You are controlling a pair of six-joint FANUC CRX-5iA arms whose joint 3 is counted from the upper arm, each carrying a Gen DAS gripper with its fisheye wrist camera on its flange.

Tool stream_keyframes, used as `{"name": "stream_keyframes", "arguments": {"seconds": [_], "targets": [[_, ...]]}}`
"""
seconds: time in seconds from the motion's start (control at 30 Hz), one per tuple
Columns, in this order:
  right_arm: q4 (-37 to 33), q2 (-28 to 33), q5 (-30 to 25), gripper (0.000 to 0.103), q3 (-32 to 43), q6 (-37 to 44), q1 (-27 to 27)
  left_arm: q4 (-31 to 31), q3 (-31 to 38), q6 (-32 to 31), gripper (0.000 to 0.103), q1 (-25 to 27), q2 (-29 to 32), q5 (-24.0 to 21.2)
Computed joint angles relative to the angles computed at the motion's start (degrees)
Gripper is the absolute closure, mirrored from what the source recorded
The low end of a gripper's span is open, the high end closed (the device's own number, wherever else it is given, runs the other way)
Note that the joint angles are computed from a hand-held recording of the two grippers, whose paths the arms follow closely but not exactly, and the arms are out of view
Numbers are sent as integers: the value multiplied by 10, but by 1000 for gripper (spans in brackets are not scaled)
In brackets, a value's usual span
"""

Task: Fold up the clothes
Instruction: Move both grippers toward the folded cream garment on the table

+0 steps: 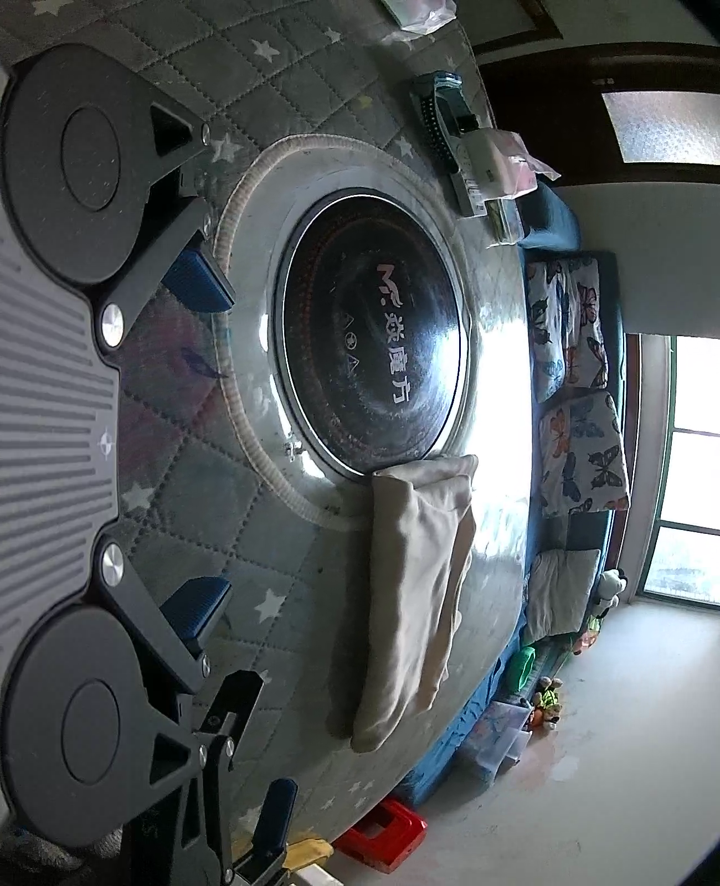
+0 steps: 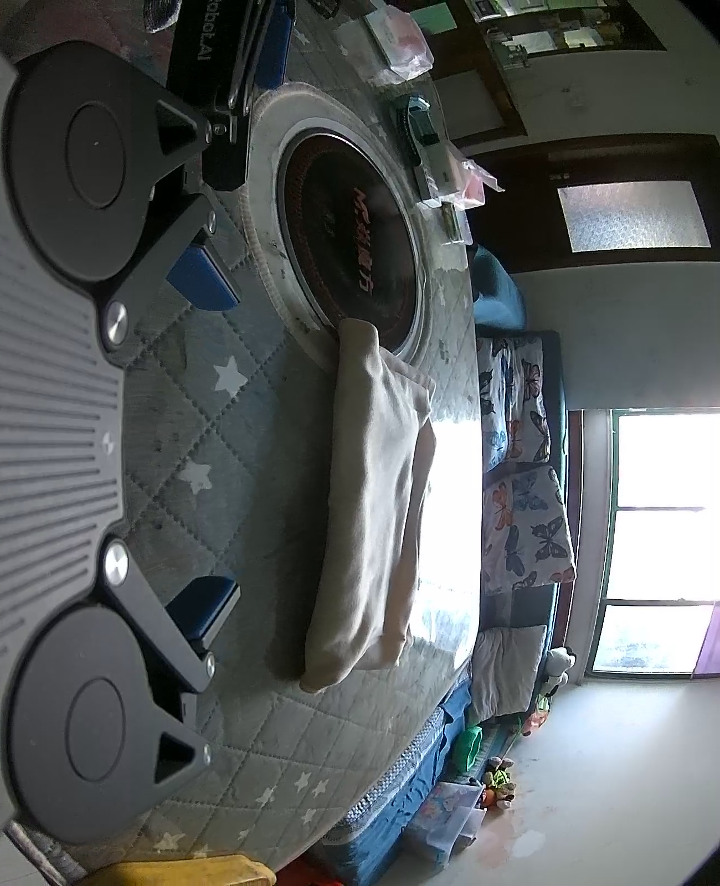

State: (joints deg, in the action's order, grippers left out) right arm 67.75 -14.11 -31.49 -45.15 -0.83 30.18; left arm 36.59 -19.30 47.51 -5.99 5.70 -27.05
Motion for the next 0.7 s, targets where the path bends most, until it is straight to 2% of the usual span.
{"name": "stream_keyframes", "arguments": {"seconds": [0.4, 0.7], "targets": [[2, -41, -11, 0, -23, 8, 7, 23, -14, -37, 0, -14, -15, 3], [-16, -28, 12, 1, -5, 51, -24, -27, 42, 5, 0, -23, 18, -10]]}}
